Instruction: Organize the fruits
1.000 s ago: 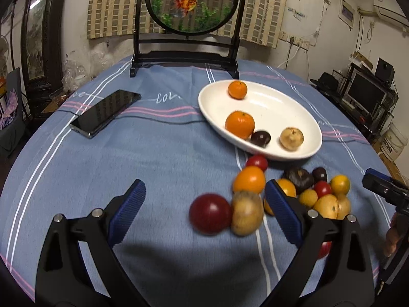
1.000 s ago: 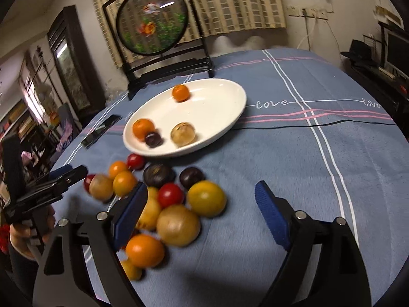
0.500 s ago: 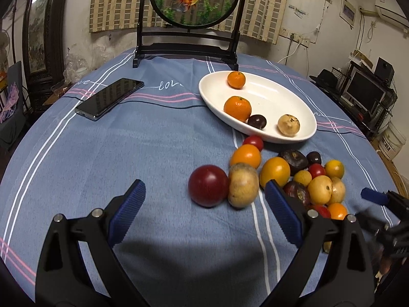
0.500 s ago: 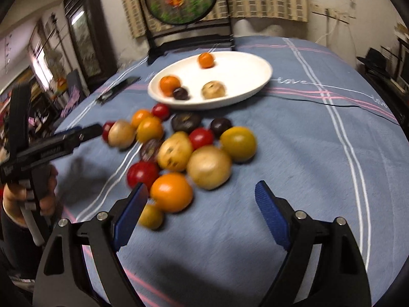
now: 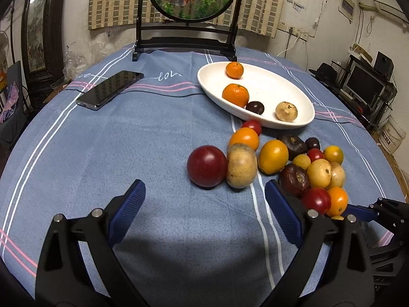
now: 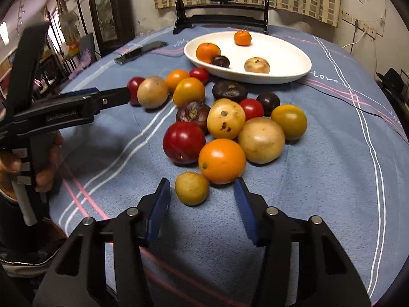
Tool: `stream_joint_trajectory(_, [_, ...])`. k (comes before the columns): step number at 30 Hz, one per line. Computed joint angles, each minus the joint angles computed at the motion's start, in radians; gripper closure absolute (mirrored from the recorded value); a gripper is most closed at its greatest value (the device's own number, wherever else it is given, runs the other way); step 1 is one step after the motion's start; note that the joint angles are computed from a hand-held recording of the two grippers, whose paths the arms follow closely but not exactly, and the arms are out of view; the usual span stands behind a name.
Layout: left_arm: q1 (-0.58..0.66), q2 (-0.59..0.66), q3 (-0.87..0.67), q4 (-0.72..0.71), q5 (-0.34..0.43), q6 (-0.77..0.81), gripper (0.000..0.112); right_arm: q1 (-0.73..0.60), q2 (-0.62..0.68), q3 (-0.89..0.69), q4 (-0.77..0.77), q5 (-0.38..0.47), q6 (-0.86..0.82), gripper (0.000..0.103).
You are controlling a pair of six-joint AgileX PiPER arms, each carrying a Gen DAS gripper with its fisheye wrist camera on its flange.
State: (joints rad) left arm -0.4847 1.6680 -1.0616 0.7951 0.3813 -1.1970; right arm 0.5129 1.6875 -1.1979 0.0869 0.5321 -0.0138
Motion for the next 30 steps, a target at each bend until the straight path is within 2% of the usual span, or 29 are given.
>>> stream_joint_trajectory(5, [-0.003,0.002,0.001,-0.025,-0.006,0.032,0.016,0.028,0.017,-0.006,-0.105,0.006,0.102,0.058])
stream_joint_trajectory(7, [0.0,0.006,-0.003,-0.04,-0.006,0.049,0.016,0.022,0.015,-0.003,-0.094,0.004,0.095,0.063])
stream_joint_trajectory(9, [0.007,0.009,-0.009,-0.068,-0.004,0.077,0.016,0.007,0.01,0.001,-0.046,0.003,0.052,0.075])
stream_joint_trajectory(15, [0.056,-0.003,-0.01,-0.132,0.02,0.17,0.016,-0.039,-0.026,0.045,0.052,-0.009,-0.044,0.075])
stream_joint_trajectory(24, [0.09,0.092,-0.12,-0.398,0.083,0.522,0.017,-0.063,-0.045,0.075,0.1,-0.023,-0.102,0.075])
stream_joint_trajectory(27, [0.103,0.144,-0.191,-0.491,0.125,0.636,0.024,-0.066,-0.046,0.08,0.111,-0.027,-0.114,0.075])
stream_joint_trajectory(30, [0.103,0.169,-0.233,-0.519,0.156,0.681,0.026,-0.074,-0.046,0.08,0.135,-0.025,-0.142,0.075])
